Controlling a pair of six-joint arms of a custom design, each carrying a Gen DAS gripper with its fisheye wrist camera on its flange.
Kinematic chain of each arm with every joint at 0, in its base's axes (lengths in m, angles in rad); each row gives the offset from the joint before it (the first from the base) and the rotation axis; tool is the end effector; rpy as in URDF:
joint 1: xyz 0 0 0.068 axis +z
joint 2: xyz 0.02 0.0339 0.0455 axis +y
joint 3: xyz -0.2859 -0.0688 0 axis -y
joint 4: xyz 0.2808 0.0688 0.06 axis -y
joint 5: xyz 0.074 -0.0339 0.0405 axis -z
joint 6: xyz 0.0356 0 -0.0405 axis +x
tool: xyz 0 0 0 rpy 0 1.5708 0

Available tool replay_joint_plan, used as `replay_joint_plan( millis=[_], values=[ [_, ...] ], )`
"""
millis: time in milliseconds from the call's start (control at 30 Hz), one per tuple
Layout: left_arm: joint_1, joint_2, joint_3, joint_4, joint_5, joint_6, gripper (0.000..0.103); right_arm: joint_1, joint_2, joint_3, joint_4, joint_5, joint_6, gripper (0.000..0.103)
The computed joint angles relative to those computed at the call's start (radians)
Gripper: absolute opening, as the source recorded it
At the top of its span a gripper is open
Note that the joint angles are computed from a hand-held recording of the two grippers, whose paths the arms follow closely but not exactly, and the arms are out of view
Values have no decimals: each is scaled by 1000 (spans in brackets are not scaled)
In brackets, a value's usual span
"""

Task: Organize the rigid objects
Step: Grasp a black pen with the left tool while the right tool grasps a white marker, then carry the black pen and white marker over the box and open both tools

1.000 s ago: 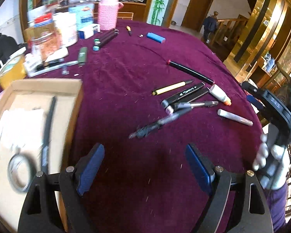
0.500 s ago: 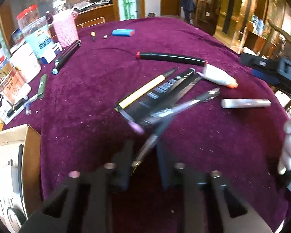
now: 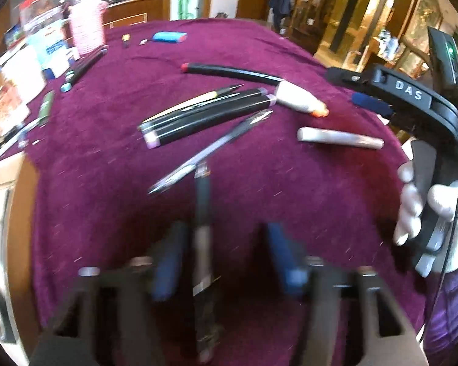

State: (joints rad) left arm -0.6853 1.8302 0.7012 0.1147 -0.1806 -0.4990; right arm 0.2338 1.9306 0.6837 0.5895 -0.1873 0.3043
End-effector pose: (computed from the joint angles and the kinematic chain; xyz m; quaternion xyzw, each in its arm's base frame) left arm 0.2558 -0.2009 0.0691 0.0644 0.9558 -0.0807 0.2754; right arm 0.3420 0.0883 0.0674 -0.0097 0.8945 0.1976 0.4009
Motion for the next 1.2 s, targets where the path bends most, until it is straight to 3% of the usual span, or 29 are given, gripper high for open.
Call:
replay_joint_plan(
  millis=[67,100,133,167,233,533,700,800,933,1100,1200],
  values=[
    [-52,41,32,-10,-107,-2,65,-3,2,-1,2,1,3,77],
    [-70,44,41,-24,-135,-3,56,-4,4,0,3,1,5,77],
    [-72,31,30,-15,-138,-8,22,-6,6,2,1,1,6,77],
    [-72,20,22,-21,-146,-13,11,-8,10,5,-2,0,7,77],
    [-35,-28,-31,13,-62,-27,11,-12,15,10,-7,-5,6,77],
    [-42,-365,-255,32,-67,-92,11,-31,29,21,-14,-51,6,77],
    [-79,-628,-367,-62,-126,-139,11,-126,97,56,-19,-272,98,77],
    [-102,-792,-425,-146,-165,-163,11,-153,129,75,-38,-331,142,77],
    [-94,-963,-477,-259,-175,-177,11,-152,101,36,-48,-355,180,77],
    [-67,-1108,-528,-331,-158,-176,11,-96,32,-21,-149,-393,92,77],
    [-57,-1152,-553,-337,-143,-184,11,-34,-21,-34,-234,-294,13,77]
  ],
)
